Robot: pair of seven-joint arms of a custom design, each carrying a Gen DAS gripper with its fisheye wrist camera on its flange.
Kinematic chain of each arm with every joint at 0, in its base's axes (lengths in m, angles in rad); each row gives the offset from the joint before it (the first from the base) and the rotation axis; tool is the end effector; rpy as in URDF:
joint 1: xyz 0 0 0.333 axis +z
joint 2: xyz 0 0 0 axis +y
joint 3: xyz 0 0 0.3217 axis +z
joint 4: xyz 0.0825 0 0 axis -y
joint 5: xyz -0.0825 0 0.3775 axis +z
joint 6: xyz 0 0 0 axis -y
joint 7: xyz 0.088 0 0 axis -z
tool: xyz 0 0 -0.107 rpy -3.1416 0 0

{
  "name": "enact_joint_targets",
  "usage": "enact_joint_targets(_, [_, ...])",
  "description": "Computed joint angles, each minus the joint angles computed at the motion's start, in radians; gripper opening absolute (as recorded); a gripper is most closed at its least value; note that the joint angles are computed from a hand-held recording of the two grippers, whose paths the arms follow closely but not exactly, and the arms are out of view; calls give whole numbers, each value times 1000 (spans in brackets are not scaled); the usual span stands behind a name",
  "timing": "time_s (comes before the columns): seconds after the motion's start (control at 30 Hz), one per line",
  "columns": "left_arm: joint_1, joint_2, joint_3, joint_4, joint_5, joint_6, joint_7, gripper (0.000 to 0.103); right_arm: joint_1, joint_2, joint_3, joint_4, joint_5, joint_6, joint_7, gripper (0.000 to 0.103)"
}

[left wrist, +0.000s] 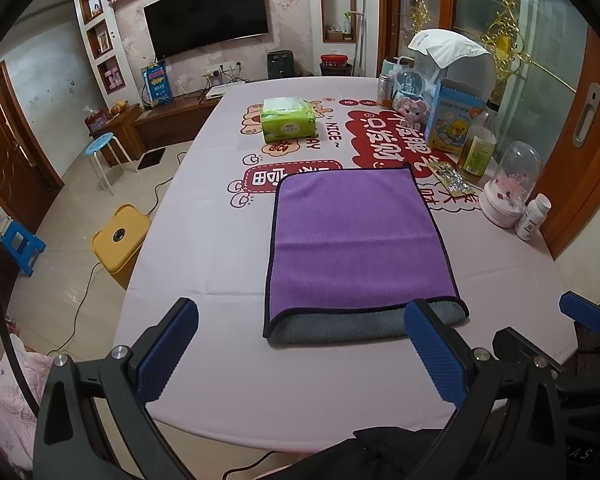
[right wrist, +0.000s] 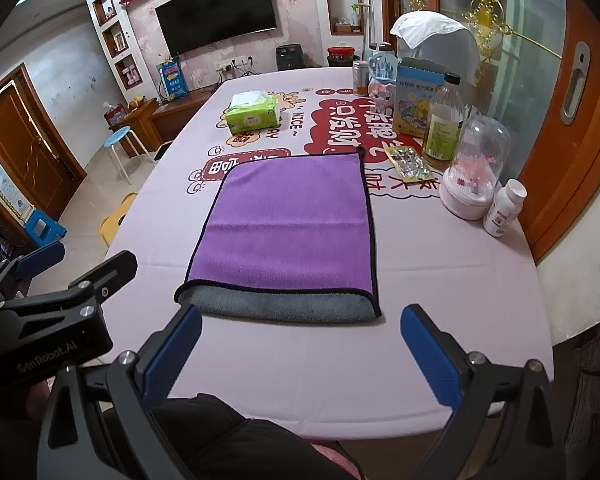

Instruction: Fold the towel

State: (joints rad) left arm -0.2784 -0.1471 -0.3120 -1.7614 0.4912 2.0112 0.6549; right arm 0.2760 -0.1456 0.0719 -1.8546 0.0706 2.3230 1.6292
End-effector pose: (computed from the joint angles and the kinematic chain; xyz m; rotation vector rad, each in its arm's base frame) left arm 0.4570 -0.2887 0.6688 -1.9809 1.6278 -0.4806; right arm 0.5193 0.1928 0.6560 -2.0394 1.5676 -0.3878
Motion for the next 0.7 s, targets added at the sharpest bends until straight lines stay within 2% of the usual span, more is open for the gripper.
enact_joint_targets(0.23, [2,-4,15,-1,-57,-7,55,102,6,-11,6,-11,1,-20,10,100])
enact_joint_targets(0.5, [21,-36,34,-55,-129,43,142,102,18,-19,23,-13,-25,-47,73,100])
enact_joint_targets(0.7, [42,-55,51,-99,-180,104,213,102,21,-35,33,-42,-56,-6,146,100])
